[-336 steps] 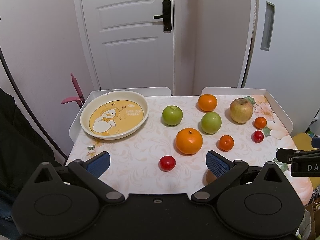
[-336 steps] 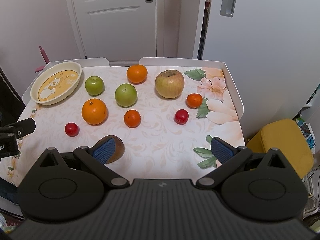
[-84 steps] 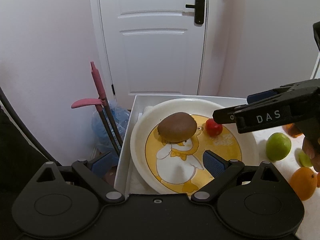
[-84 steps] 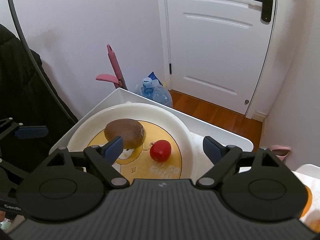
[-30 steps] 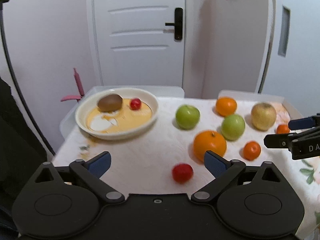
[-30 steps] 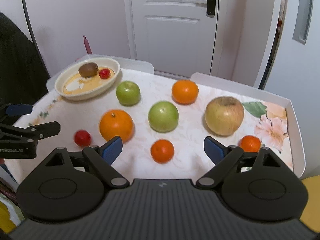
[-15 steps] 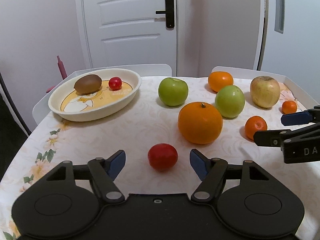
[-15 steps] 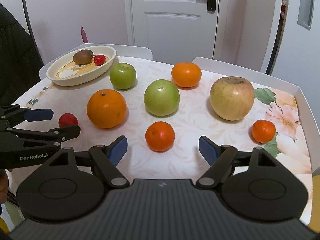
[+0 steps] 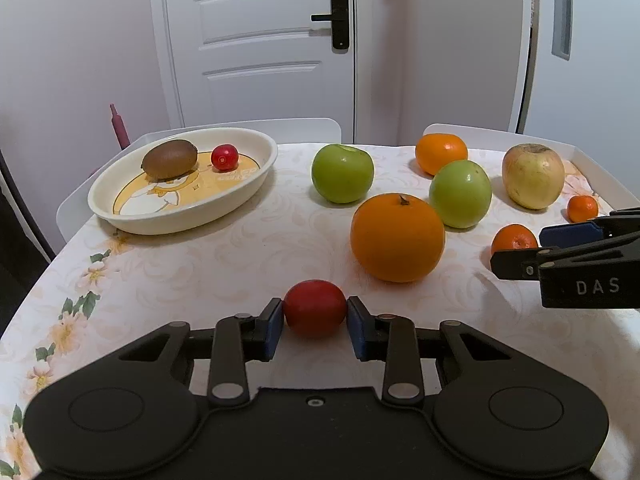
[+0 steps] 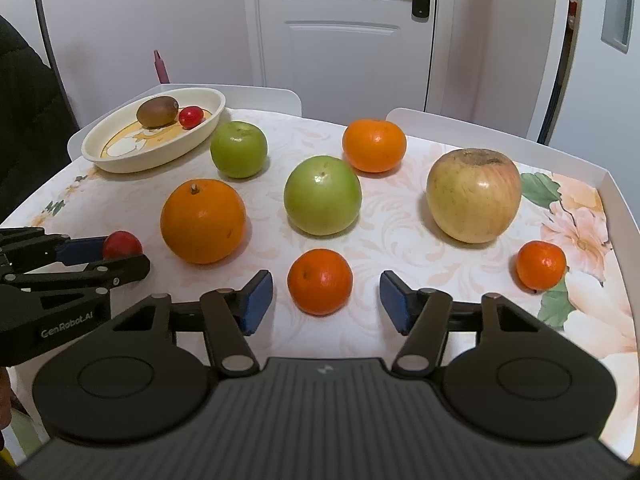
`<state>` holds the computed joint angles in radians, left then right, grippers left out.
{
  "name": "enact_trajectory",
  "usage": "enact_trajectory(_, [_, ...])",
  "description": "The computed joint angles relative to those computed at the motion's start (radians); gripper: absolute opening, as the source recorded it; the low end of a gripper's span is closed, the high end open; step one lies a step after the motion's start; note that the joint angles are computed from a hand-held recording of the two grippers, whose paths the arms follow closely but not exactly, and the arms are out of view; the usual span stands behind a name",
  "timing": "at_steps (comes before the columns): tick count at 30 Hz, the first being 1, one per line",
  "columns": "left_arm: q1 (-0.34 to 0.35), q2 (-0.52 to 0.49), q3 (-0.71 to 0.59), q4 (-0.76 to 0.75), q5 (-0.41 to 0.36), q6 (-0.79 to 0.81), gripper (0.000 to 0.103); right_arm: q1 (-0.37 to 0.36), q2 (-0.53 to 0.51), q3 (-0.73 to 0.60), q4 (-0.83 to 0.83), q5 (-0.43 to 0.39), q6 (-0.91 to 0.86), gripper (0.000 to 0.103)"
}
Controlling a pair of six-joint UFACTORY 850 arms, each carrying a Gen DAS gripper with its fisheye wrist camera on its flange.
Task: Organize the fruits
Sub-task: 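Grasp a red tomato with the left tool while the right tool grasps a tangerine, then carry both fruits to the bowl while the left tool releases the tomato inside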
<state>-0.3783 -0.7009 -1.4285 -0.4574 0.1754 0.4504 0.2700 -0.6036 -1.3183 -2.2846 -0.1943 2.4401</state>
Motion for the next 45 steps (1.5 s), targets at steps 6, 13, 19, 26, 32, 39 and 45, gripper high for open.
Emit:
enact_trajectory(6, [0.0,0.002,0.001,-0.011,-0.002,0.014,0.037,0.0,-0.011,-0.012,0.036,0.004,-0.039,0.065])
enact_trajectory(13, [0.003,0.006,0.005,0.0,-0.004,0.004,0.037,0.0,-0.015,-0.018,0.022,0.012,-0.027,0.052])
enact_trajectory(19, [0.007,0.018,0.02,0.031,0.003,-0.031,0.037,0.0,-0.008,-0.017,0.067,0.018,-0.065,0.051])
enact_trajectory(26, [0.011,0.055,0.053,0.024,0.013,-0.039,0.037,0.01,0.022,-0.011,0.136,0.024,-0.136,0.051])
enact_trajectory(32, [0.016,0.111,0.086,-0.061,0.011,0.021,0.037,0.025,0.047,-0.033,0.341,0.045,-0.331,0.051])
enact_trajectory(39, [0.045,0.175,0.102,-0.173,-0.009,0.127,0.037,0.054,0.06,-0.091,0.773,0.067,-0.753,0.051])
enact_trajectory(45, [0.091,0.195,0.067,-0.234,-0.048,0.219,0.037,0.08,0.032,-0.188,1.251,0.053,-1.193,0.051])
